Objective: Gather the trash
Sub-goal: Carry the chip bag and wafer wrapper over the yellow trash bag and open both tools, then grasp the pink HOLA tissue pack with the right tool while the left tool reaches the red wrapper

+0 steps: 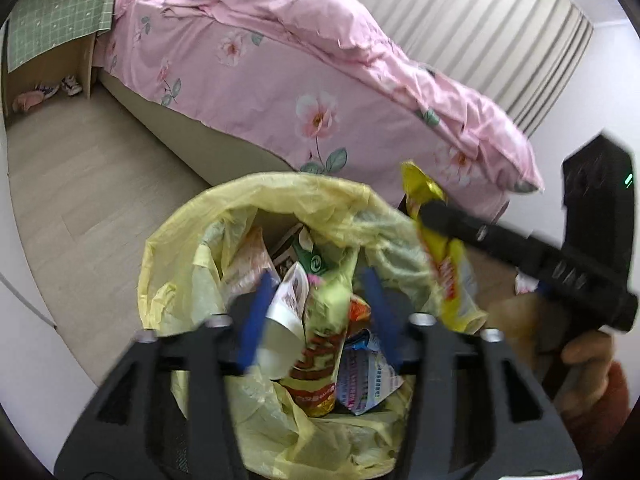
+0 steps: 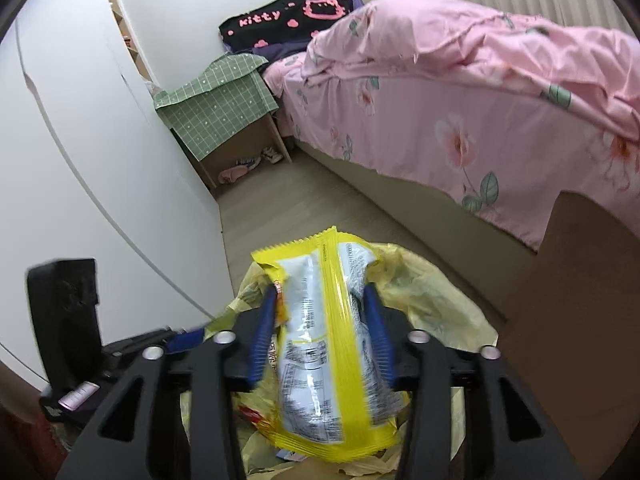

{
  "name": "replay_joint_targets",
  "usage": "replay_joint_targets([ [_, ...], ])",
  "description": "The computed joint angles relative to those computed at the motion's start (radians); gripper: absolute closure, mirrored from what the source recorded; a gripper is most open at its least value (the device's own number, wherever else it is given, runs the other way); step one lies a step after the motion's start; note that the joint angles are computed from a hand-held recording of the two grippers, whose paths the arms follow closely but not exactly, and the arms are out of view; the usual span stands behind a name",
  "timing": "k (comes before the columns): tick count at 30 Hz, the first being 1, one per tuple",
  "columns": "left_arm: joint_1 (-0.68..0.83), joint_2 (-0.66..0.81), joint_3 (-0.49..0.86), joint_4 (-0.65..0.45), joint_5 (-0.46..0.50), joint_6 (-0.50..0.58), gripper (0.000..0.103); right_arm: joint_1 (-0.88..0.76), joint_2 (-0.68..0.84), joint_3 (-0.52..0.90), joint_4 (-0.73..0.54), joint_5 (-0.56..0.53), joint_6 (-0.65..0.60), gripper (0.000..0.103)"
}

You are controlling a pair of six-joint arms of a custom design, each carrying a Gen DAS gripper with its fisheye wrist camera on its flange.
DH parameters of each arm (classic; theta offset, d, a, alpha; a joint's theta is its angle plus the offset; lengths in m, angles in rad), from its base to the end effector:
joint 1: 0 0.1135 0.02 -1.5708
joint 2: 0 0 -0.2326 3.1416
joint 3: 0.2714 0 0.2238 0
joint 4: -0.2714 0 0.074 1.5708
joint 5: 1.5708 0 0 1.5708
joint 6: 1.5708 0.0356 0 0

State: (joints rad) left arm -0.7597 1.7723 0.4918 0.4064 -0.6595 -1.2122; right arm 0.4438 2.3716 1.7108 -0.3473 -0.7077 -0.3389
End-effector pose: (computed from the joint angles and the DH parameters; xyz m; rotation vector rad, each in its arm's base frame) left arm 0.1972 -0.1573 0.0736 -0.7658 2.0985 -0.2524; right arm 0.3946 0.2132 0.1050 -1.1825 2.1765 0.9459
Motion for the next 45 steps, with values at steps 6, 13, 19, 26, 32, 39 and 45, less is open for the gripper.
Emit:
replay_joint_targets([
  [6, -0.056, -0.100, 0.050, -0.250, -0.128, -0.097, 0.047, -0.047, -0.075, -0.103, 0.037, -0.013, -0.009, 0.058],
  [13, -0.120, -0.101, 0.163, -0.388, -0.166, -0.109, 0.044, -0.185, -0.249, -0.358, 0.186, 0.040, -0.082, 0.058],
  [19, -0.147, 0.073, 0.383, -0.360, -0.092, 0.076, 0.043, -0.385, -0.280, -0.434, 0.240, 0.109, -0.174, 0.058],
  [26, -0.158, 0.307, 0.670, -0.364, 0.046, 0.221, 0.043, -0.586, -0.134, -0.272, 0.271, 0.171, -0.172, 0.058],
  [32, -0.169, 0.401, 0.810, -0.403, 0.093, 0.285, 0.043, -0.628, 0.186, 0.212, 0.041, 0.243, -0.132, 0.058],
  [39, -0.167, 0.402, 0.803, -0.414, 0.098, 0.260, 0.043, -0.610, 0.402, 0.570, -0.208, 0.248, -0.092, 0.071],
  [45, -0.161, 0.398, 0.786, -0.400, 0.106, 0.238, 0.043, -0.630, 0.136, 0.081, -0.071, 0.109, -0.269, 0.098],
])
